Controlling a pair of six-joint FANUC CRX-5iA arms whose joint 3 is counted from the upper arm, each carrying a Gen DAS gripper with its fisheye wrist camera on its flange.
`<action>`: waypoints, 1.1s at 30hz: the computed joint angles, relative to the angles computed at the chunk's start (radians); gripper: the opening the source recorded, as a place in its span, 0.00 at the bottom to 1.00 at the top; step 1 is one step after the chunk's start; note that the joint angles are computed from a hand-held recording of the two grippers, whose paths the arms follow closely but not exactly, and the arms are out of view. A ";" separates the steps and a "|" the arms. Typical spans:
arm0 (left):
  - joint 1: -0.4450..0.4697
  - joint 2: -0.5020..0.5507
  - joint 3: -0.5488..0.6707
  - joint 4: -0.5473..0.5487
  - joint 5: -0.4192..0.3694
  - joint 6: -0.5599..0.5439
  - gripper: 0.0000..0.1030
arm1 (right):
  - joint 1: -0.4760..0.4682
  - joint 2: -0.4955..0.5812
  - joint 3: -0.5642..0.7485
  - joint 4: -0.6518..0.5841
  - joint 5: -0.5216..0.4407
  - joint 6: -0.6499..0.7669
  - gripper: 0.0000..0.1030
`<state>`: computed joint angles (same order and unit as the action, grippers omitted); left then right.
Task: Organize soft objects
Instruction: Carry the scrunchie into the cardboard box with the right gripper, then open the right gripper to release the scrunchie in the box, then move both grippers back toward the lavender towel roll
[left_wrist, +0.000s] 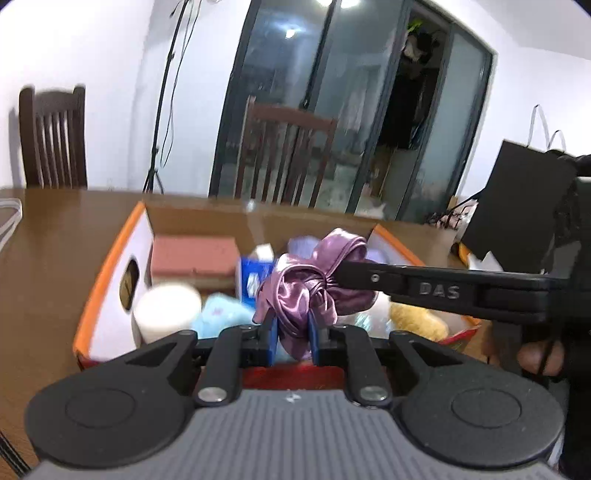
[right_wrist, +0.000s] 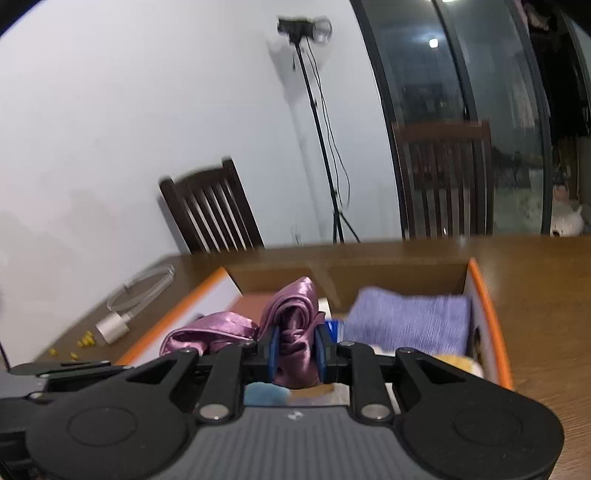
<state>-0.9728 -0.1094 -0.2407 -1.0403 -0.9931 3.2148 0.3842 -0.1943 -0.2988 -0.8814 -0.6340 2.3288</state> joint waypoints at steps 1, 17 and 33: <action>0.016 -0.001 -0.011 0.016 0.026 -0.004 0.18 | 0.022 0.007 -0.009 0.030 0.022 -0.024 0.19; -0.133 -0.007 0.024 -0.062 -0.146 0.063 0.49 | 0.132 -0.086 -0.139 0.225 0.177 -0.202 0.43; -0.628 0.119 0.235 -0.280 -0.794 0.056 0.78 | 0.411 -0.802 -0.571 1.050 0.206 -0.977 0.73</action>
